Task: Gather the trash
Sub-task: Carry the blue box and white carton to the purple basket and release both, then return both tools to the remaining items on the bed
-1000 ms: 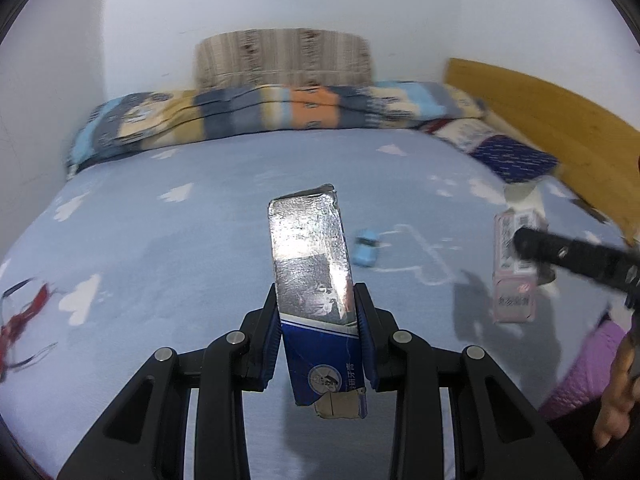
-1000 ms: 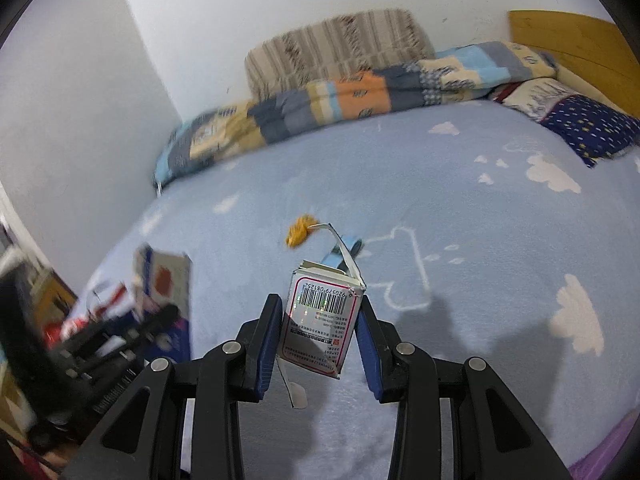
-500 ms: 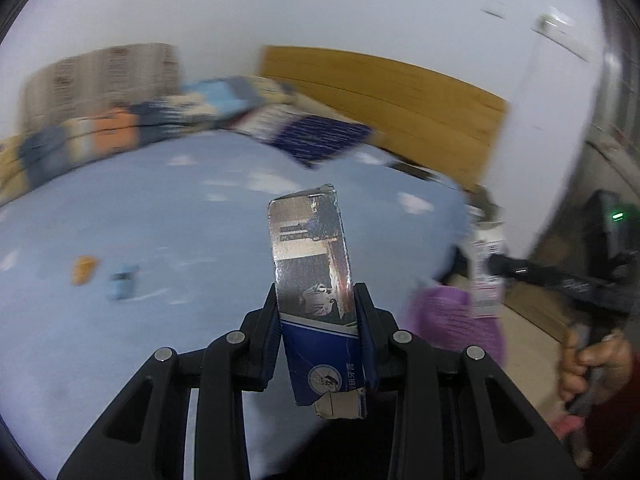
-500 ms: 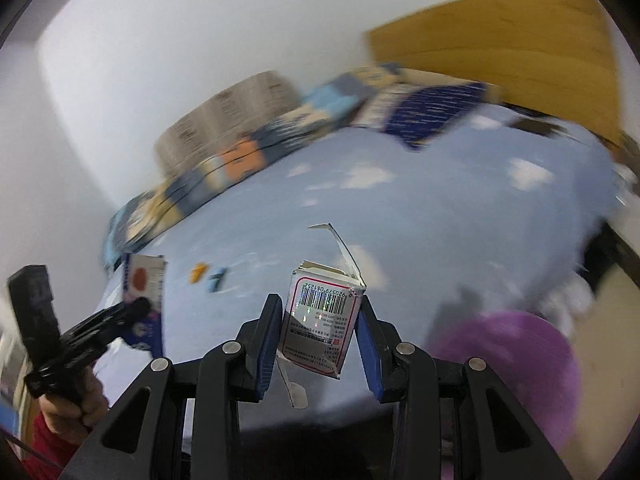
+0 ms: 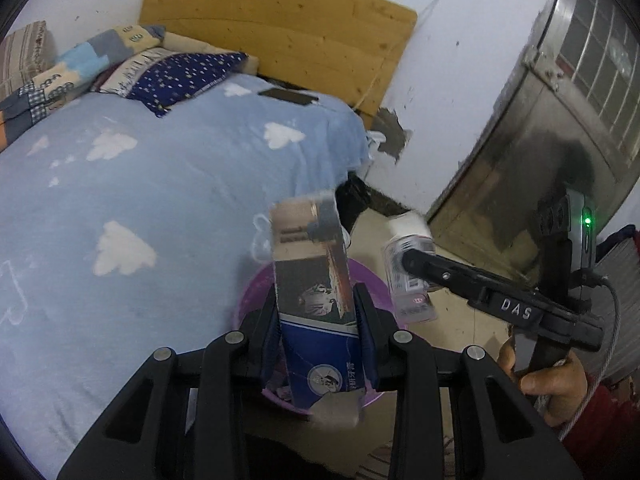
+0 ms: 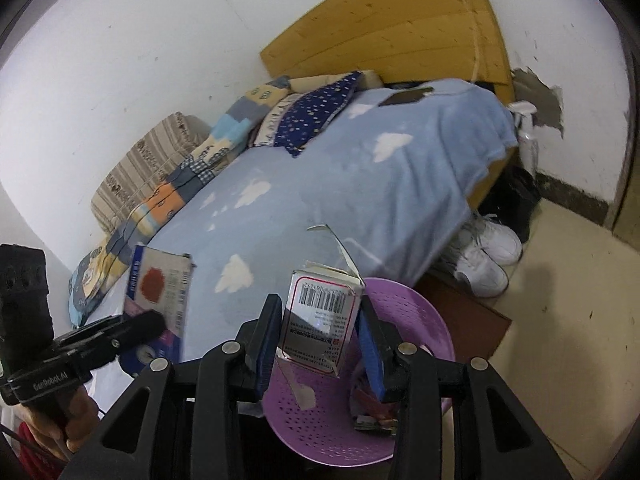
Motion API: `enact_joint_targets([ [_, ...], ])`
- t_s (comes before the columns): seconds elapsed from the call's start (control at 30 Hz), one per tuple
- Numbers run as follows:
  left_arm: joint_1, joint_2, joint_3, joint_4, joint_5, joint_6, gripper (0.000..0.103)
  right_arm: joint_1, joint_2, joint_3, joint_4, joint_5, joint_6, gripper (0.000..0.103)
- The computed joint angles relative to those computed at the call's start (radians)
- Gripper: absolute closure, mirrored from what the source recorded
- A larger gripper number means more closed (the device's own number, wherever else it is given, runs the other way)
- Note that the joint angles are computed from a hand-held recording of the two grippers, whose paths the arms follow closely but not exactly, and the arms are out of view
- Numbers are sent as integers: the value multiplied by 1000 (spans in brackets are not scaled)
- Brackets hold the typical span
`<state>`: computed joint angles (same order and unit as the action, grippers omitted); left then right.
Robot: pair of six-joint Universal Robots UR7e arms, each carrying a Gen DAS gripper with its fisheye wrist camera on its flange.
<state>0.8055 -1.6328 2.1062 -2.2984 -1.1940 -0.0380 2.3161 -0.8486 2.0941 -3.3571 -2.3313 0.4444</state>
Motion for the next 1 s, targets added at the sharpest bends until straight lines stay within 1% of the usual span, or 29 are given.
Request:
enact_joint_targets([
  [0.03,-5,7,2,1,3,-10,61,-8,-4,11,-7,3,6,60],
  [0.07,-6,13,2,-2,7,-12,56,-12,-5,19,-11,7,9,54],
  [0.13,-6,4,3,6,15,-10,55,-20,-1,22,-3,-9,26,46],
  [0.17,-6,-2,4,9,15,-7,55,-19,-4,30,-7,-16,37,45],
  [0.23,-14,-17,9,12,28,-14,55,-23,-11,43,-30,-5,37,45],
  [0.33,-20,-49,17,13,49,-23,53,-16,-12,38,-38,-13,19,45],
  [0.4,-19,-82,25,17,69,-21,53,-12,-6,27,-39,1,10,45],
  [0.53,-13,-146,35,39,129,-21,49,-5,19,-14,-16,32,-14,38],
  [0.67,18,-217,35,71,175,-43,49,9,68,-92,48,61,-45,33],
  [0.9,90,-338,17,117,275,-34,49,30,181,-271,165,163,-120,32],
  [1.0,141,-378,-5,109,313,-13,49,41,244,-366,223,215,-161,32],
])
